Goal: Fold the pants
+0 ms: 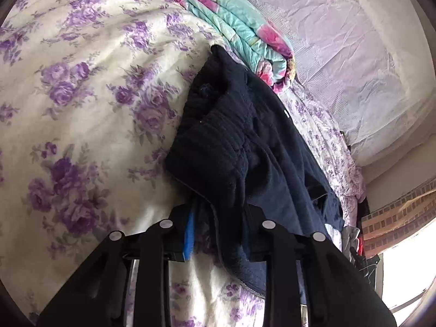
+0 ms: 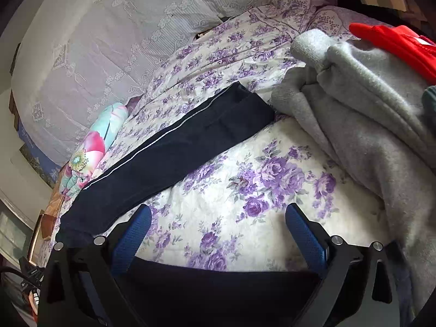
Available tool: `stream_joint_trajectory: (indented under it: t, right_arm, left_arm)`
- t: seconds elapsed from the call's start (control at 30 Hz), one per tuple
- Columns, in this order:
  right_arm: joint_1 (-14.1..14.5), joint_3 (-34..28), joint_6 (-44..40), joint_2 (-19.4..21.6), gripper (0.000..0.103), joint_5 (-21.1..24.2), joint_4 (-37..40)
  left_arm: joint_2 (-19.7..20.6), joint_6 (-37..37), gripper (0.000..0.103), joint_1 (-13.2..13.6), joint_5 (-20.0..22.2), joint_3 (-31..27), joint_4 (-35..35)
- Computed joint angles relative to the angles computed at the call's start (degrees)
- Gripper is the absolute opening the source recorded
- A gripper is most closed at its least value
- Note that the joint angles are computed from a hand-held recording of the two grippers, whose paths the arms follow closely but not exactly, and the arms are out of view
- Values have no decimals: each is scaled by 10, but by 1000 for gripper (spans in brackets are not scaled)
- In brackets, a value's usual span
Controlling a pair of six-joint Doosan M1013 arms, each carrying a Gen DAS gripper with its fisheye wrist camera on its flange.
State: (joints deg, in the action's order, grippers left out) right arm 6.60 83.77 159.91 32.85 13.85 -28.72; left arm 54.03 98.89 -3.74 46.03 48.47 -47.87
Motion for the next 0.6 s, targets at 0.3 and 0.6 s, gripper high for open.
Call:
stream_joint_trajectory:
  t: [0.3, 0.6]
  right_arm:
    - [50, 88, -53, -72, 99, 47, -34]
    - [68, 132, 150, -105, 99, 79, -231]
  left_arm:
    - [-42, -8, 26, 16, -35, 76, 57]
    - [-123, 32, 35, 0, -202, 176, 131]
